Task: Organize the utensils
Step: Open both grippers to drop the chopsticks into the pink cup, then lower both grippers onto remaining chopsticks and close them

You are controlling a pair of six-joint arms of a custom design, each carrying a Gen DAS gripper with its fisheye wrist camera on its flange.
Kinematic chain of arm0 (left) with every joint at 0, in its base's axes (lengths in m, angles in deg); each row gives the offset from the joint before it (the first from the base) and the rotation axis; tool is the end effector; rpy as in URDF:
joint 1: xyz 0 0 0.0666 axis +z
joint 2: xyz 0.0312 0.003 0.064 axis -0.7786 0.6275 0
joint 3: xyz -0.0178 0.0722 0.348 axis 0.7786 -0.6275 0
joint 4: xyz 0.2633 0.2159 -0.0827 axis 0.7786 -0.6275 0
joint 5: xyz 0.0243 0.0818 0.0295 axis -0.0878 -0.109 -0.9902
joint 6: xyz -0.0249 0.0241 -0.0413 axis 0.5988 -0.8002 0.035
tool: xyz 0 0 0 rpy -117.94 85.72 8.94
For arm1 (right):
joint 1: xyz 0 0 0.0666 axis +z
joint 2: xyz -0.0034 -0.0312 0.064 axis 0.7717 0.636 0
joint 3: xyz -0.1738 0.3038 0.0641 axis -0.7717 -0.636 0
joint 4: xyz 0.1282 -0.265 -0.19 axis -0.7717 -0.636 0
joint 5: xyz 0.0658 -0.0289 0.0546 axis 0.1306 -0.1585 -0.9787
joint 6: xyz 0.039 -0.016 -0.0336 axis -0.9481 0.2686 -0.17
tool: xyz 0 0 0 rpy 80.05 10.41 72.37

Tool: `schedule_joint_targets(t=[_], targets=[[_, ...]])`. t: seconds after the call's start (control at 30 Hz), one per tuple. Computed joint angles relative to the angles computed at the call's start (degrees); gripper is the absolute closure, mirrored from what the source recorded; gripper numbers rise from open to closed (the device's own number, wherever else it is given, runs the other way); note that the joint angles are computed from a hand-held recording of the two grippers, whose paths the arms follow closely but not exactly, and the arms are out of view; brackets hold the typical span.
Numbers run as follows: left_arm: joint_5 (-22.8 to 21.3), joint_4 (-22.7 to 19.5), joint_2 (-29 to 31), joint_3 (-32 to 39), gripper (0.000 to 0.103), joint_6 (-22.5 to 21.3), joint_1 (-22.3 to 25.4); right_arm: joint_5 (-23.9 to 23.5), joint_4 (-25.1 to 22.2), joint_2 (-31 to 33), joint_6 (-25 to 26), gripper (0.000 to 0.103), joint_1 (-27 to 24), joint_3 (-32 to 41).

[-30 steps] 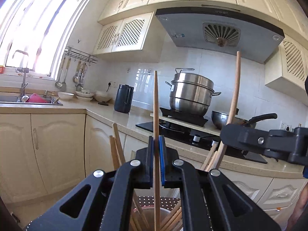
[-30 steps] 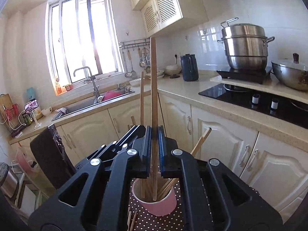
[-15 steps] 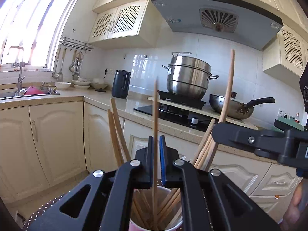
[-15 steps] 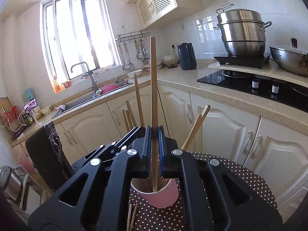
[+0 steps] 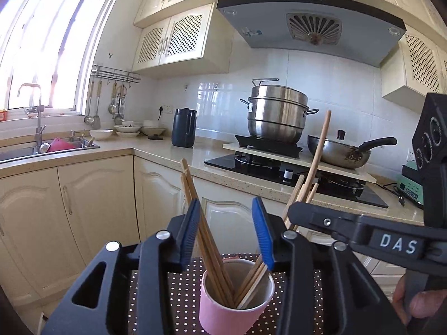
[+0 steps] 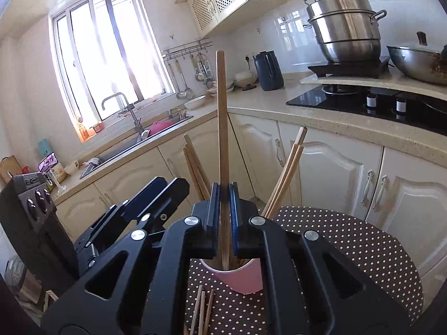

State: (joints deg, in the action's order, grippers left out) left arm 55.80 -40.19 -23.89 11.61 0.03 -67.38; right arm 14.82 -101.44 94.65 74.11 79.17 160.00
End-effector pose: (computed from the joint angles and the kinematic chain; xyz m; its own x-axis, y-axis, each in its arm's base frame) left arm 0.3359 -0.0857 0.5694 -0.1967 -0.1400 -0.9704 -0.0945 0.9879 -0.1233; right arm 0.4367 0.2514 0.6056 -0.5019 -0.0501 -0.8635 -0.6262 0.7097 0.3228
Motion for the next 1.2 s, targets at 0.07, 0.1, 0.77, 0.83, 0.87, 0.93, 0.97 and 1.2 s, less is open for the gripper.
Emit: schedule_joint_targets(t=[0.07, 0.1, 0.77, 0.83, 0.87, 0.93, 0.97, 1.2], targets=[[-0.83, -0.96, -0.44, 0.22, 0.059, -0.24, -0.23, 0.57, -0.6, 0.03, -0.08, 0.095, 0.29, 0.22], [-1.12, -1.15, -0.74, 0.08, 0.057, -0.29, -0.4, 0.83, -1.08, 0.11, -0.32, 0.094, 0.39, 0.45], [-9.44, -10.62, -7.09, 3.48, 0.049, -1.37, -6.06, 7.51, -1.54, -8.53, -0.2, 0.057, 2.26, -5.08], [-11.12, -12.15, -7.9, 4.04, 0.048, -0.96, -7.78, 7.86, -1.9, -10.15, -0.4, 0.057, 2.37, -6.31], [-11.76, -13.38, -8.1, 4.56, 0.046, -0.36, -8.62, 7.95, -2.04, -10.85, -0.42, 0.057, 2.39, -6.92], [-13.42, -15.51, -8.48, 5.29, 0.044, 0.68, -10.37, 8.15, -1.77, -12.82, -0.36, 0.056, 2.41, -9.02], [-14.11, -16.13, -8.72, 5.36, 0.043, 1.08, -11.11, 8.07, -1.67, -14.03, -0.39, 0.056, 2.39, -10.33], [-21.12, -24.32, -9.89, 5.73, 0.041, 5.09, -18.51, 8.46, -2.47, -19.23, 0.23, 0.055, 3.25, -16.21]])
